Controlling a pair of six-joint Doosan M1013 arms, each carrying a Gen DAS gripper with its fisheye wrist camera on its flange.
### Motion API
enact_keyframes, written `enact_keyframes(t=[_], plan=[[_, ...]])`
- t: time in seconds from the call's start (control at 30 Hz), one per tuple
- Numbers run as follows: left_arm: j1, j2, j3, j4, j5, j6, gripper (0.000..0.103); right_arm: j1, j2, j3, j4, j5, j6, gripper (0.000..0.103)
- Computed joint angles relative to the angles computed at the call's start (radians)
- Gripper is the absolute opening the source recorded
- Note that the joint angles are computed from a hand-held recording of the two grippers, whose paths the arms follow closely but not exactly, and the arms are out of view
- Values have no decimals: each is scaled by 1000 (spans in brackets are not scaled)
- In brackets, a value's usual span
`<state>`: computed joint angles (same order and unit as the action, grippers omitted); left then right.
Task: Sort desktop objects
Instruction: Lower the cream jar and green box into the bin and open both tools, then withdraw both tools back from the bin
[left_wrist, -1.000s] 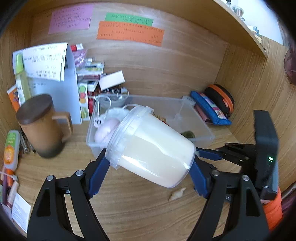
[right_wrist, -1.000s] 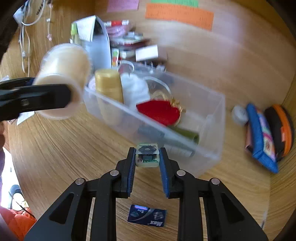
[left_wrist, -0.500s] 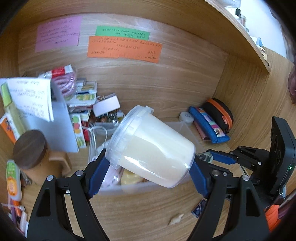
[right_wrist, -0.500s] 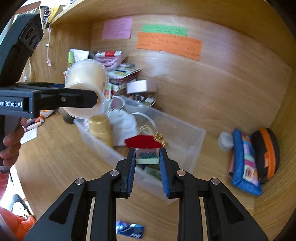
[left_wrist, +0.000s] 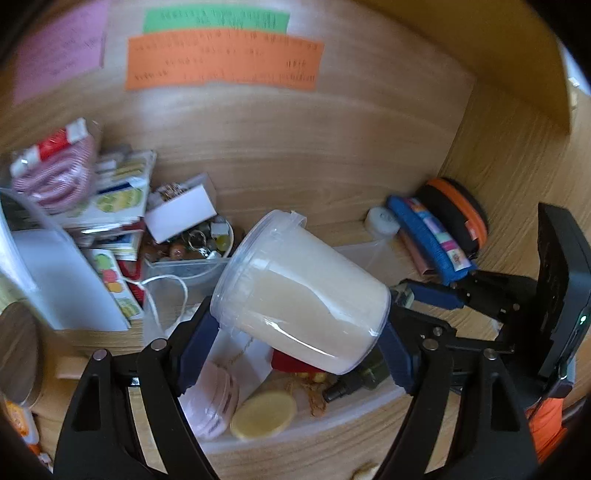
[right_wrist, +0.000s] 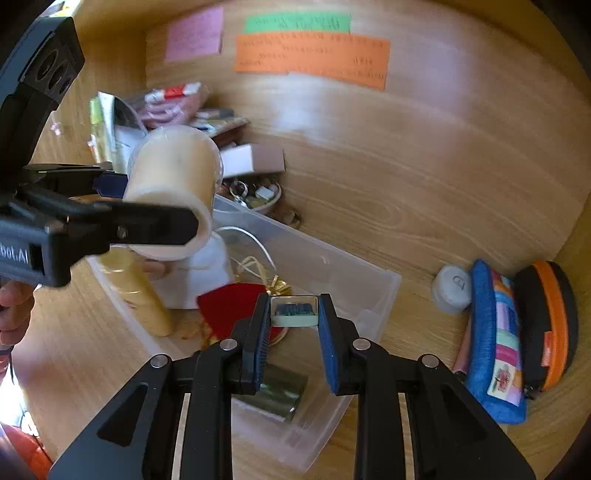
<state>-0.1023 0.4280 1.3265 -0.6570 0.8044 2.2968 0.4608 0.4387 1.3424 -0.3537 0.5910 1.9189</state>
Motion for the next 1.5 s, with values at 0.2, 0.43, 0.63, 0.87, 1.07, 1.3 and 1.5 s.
enact_keyframes(t=[0.2, 0.43, 0.63, 0.87, 1.07, 1.3, 1.5], plan=[[-19, 62, -71, 94, 70, -73, 80, -18, 45, -53, 52, 58, -70, 22], [-27, 89, -95, 125, 108, -82, 80, -22, 81, -102, 64, 112, -123, 22], [-28, 100, -102, 135, 139, -88, 80, -19, 95, -120, 48, 140, -138, 22], [-24, 109, -117, 137, 176, -98, 81, -7, 103, -129, -19, 161, -117, 22], [-15, 102, -110, 110, 179, -74, 80, 8, 92, -117, -97, 160, -86, 38], [-10, 67, -85, 88, 150, -53, 82, 26, 57, -78, -192, 145, -5, 46], [-1, 34, -52, 60, 135, -50, 84, 47, 15, -29, -329, 129, 134, 60]])
